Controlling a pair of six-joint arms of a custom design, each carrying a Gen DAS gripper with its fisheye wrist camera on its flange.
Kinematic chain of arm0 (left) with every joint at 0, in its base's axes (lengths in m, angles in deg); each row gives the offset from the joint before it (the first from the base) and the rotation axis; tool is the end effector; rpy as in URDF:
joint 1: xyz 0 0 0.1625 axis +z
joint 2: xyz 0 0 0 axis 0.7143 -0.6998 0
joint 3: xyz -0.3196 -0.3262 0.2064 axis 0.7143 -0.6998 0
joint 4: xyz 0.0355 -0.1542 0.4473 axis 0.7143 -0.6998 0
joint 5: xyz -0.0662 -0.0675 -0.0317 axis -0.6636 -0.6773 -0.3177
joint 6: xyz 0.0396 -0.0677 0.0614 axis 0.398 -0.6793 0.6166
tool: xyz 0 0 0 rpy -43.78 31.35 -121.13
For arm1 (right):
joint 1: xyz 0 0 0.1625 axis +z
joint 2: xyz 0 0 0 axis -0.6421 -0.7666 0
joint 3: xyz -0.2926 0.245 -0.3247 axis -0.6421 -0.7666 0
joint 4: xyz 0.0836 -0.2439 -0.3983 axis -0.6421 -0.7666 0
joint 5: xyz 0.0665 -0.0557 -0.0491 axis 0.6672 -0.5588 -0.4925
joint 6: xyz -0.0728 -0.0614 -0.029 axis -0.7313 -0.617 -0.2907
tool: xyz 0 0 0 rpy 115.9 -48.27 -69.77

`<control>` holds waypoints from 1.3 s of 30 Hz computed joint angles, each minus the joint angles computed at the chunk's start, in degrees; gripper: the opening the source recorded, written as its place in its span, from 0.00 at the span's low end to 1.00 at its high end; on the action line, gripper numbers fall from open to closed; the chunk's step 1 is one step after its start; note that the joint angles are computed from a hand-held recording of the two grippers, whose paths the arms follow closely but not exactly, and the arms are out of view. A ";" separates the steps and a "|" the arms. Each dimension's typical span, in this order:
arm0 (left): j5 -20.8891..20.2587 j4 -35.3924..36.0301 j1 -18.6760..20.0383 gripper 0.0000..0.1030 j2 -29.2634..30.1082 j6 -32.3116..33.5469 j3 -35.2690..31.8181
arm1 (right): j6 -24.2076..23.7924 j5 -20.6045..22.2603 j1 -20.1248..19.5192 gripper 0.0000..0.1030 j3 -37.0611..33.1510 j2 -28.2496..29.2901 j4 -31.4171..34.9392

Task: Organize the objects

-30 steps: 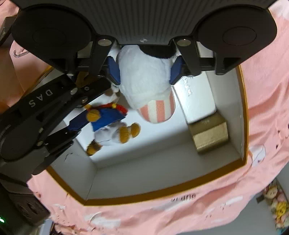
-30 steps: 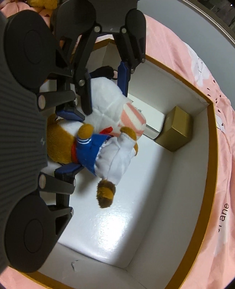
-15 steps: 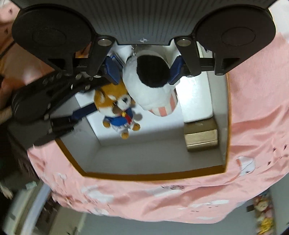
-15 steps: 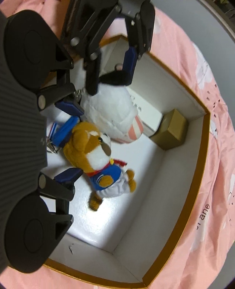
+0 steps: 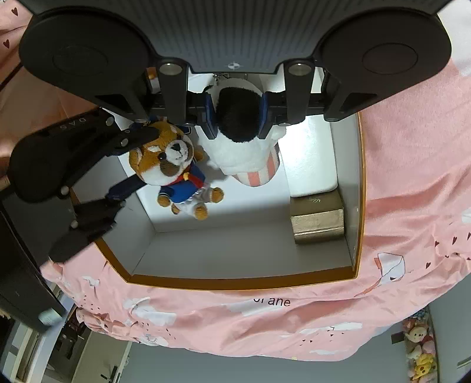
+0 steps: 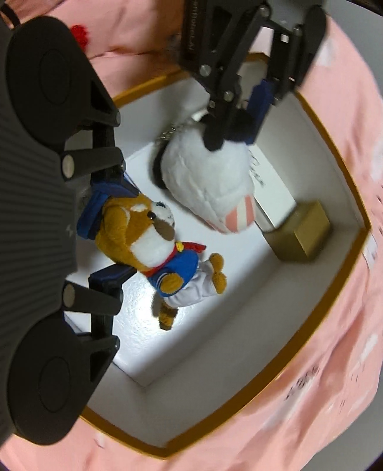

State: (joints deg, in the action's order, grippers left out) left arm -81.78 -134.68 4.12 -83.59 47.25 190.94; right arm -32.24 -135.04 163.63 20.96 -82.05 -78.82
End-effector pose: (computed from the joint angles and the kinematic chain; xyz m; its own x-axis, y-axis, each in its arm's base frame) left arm -0.0715 -0.4062 0.3750 -0.7941 -0.0147 -0.6076 0.3328 0.8260 -0.4549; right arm 0.4623 -0.5305 0.0032 -0.1913 -0.9596 0.2064 -0.8720 0.2626 0.4130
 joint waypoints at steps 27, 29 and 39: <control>0.14 -10.65 -0.10 0.20 -3.19 -2.60 4.60 | 7.12 -3.80 1.73 0.67 -3.62 2.42 2.75; -0.02 -10.66 -0.04 0.20 -3.23 -2.67 4.57 | 10.49 -1.40 1.17 0.66 -3.34 1.37 2.68; -0.65 -11.09 0.45 0.20 -3.11 -2.67 4.47 | 21.27 3.19 -1.20 0.52 -0.89 1.23 -0.64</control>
State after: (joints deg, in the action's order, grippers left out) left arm -82.43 -145.77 4.57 -86.70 44.58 195.41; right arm -10.96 -131.86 162.43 20.08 -80.82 -79.46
